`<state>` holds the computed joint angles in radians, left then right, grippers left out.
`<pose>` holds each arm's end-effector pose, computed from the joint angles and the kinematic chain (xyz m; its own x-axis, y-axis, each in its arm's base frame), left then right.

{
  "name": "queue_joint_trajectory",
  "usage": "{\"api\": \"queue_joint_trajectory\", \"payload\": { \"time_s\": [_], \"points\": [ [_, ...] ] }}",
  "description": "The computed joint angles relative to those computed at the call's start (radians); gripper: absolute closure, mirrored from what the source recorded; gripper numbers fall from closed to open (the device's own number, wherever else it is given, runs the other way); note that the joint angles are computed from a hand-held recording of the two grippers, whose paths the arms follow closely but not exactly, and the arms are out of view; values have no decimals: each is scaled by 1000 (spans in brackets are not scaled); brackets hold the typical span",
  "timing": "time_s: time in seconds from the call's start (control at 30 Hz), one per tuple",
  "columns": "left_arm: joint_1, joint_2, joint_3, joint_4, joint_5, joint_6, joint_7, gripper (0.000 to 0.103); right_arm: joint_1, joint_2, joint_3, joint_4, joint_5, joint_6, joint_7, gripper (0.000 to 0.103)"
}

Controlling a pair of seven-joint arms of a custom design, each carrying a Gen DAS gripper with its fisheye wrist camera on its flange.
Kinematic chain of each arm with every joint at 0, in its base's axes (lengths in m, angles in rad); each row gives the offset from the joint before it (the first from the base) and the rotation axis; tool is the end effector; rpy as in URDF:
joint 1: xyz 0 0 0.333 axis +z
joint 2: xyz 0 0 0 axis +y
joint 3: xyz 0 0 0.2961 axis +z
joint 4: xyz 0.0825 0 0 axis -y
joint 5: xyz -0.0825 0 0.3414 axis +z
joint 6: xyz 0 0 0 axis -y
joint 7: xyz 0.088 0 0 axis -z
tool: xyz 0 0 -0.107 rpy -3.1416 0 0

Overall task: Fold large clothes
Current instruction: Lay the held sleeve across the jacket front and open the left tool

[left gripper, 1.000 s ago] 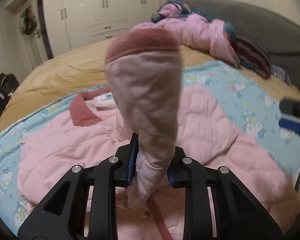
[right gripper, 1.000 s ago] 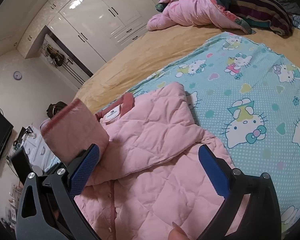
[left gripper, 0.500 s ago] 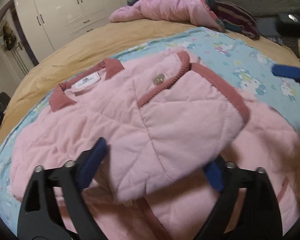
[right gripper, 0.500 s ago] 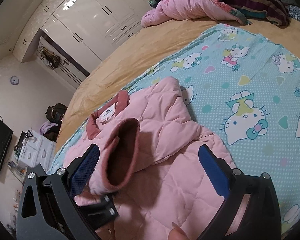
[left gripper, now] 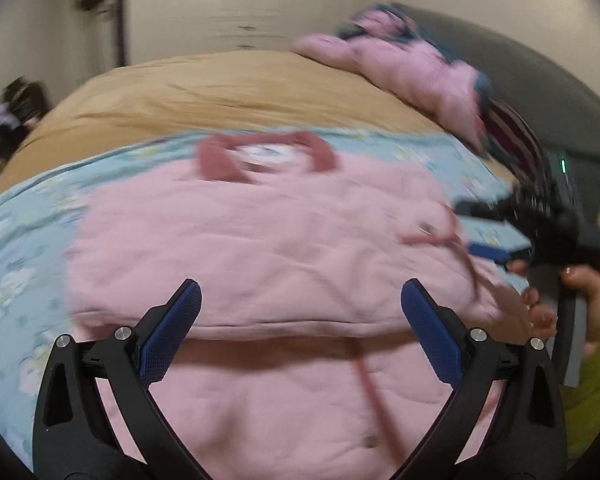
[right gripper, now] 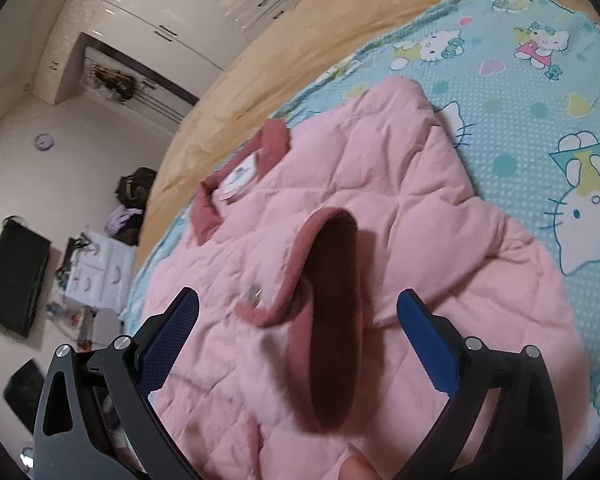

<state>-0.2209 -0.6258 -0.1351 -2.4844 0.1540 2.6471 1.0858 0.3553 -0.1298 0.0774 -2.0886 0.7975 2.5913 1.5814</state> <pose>0.3545 -0.1473 0.5874 -0.0344 -0.9922 0.1201 -0.7023 -0.0615 -0.7092 0.4796 0.2085 0.5448 0.0396 -0.7510 -0.6591 -0.8987 0.2616 -0.3521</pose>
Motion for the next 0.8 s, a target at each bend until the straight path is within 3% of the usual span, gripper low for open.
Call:
{"api": "queue_joint_trajectory", "payload": {
  "time_s": [0.1,0.13,0.17,0.2,0.27,0.3,0.4,0.5,0.63,0.7,0.8],
  "points": [
    [71,-82,21,-41,14,-17,-55,9,1,43,6,34,-13,13,10,5],
    [93,-108,32,-55,14,-22,-74,9,-1,58,10,44,-35,13,29,10],
    [108,-126,43,-65,13,-26,-87,9,2,74,12,57,-28,8,18,18],
    [122,-143,53,-73,12,-31,-99,9,2,85,14,66,-30,2,10,37],
    [155,-183,71,-93,13,-38,-121,9,7,94,30,68,-128,24,54,47],
    [169,-198,78,-99,15,-43,-129,9,11,91,35,63,-146,40,55,67],
    [209,-231,91,-116,25,-53,-150,9,24,63,57,49,-296,113,101,85],
    [229,-254,107,-134,24,-59,-163,9,38,45,73,76,-430,180,83,89],
    [231,-240,127,-134,5,-37,-170,9,56,50,74,157,-497,248,-24,89],
    [225,-216,136,-123,0,-16,-160,9,38,57,83,203,-626,266,13,89],
    [199,-146,140,-78,-15,11,-130,9,32,92,73,272,-679,253,11,89]
  ]
}}
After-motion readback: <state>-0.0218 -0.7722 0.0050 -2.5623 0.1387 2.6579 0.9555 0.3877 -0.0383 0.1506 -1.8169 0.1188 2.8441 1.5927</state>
